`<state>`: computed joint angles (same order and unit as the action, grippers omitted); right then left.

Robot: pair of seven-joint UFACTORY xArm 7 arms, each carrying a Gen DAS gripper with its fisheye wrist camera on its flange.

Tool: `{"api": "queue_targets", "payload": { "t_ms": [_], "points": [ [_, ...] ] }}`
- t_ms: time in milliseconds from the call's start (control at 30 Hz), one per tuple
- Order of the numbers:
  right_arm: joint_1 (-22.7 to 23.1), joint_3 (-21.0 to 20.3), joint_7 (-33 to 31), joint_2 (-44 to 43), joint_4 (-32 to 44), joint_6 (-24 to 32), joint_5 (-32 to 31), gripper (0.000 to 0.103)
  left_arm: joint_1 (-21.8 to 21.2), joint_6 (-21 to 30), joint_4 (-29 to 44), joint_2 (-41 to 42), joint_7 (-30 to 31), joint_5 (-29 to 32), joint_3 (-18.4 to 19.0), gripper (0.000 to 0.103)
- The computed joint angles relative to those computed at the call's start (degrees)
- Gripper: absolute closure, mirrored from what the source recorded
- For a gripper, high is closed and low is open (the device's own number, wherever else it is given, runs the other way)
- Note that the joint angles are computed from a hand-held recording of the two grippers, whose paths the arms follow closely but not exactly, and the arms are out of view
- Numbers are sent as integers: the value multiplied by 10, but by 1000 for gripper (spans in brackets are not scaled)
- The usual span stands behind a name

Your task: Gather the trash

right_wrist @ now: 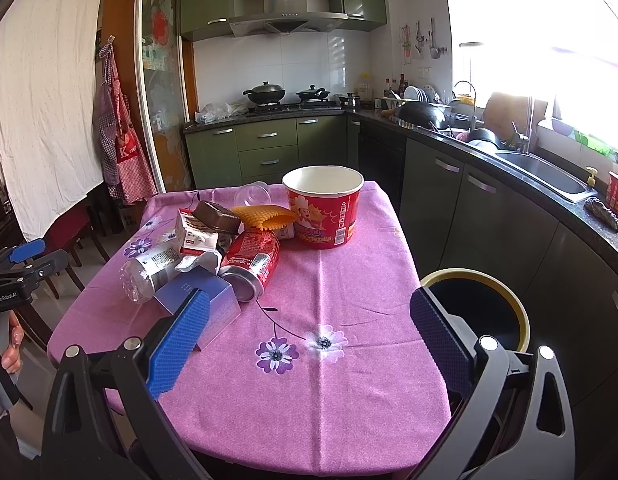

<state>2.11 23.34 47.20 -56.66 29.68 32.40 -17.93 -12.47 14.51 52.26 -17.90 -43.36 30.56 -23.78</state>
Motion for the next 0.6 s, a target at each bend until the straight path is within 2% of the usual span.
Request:
{"api": "queue_targets", "payload": {
  "t_ms": [600],
  "points": [
    [2, 1, 4, 3, -2, -2, -2, 4, -1, -2, -8, -5, 13, -11, 3, 6]
  ]
}}
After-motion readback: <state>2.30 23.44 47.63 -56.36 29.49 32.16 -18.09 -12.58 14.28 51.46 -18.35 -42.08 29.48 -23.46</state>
